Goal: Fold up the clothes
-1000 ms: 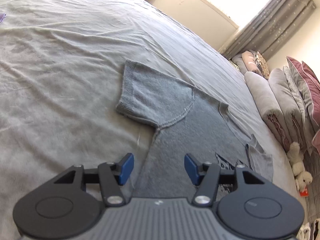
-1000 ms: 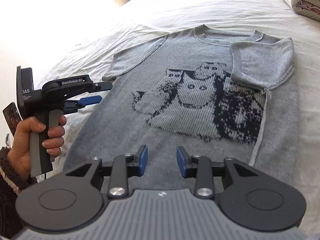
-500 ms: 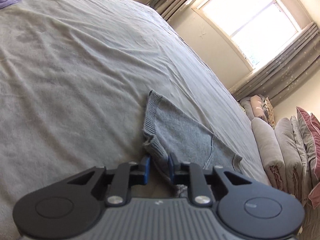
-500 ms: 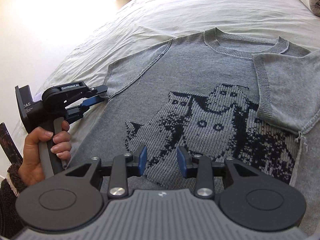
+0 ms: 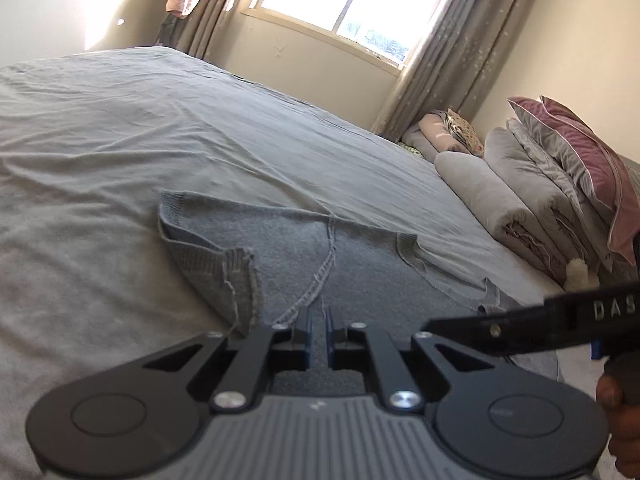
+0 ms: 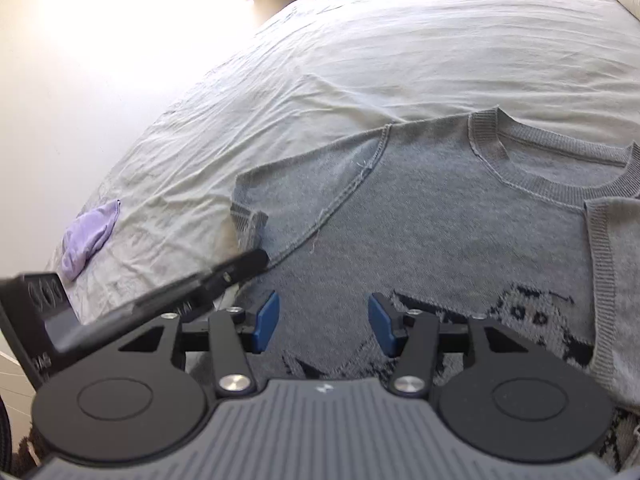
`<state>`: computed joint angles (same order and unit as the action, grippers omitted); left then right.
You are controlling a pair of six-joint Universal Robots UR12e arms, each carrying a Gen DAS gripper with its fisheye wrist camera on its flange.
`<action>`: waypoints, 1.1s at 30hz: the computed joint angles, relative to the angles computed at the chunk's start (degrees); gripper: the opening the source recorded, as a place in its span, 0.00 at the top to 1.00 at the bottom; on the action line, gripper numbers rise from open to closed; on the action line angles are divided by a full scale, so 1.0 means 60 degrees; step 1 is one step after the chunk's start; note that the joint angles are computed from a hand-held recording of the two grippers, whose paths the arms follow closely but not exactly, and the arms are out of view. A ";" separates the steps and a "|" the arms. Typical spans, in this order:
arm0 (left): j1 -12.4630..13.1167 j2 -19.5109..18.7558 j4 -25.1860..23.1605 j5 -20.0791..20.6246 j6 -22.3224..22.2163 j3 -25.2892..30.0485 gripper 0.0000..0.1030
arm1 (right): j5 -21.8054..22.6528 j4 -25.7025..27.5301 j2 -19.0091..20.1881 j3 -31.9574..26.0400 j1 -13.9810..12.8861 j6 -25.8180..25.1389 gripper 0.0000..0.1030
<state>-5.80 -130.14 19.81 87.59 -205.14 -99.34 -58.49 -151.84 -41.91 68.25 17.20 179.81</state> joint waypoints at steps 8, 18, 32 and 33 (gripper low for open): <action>-0.0394 0.0100 0.0021 0.2093 -0.0945 -0.0157 0.60 | -0.0143 0.1091 0.0880 -0.1886 0.0378 -0.0810 0.46; -0.0190 0.0551 -0.1513 0.2373 -0.5014 -0.0393 0.58 | -0.0056 0.1173 0.1168 -0.2250 0.0473 -0.0533 0.46; -0.0017 -0.0169 -0.0440 0.2267 -0.4415 0.0113 0.96 | 0.0392 0.1162 0.1384 -0.2487 0.0382 -0.0190 0.46; -0.0077 -0.0198 -0.0370 0.2368 -0.3984 0.0165 0.97 | 0.0424 0.1211 0.1426 -0.2564 0.0385 -0.0188 0.46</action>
<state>-6.27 -131.33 17.59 101.80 -229.05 -98.35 -55.94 -144.58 -33.36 52.86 19.51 178.69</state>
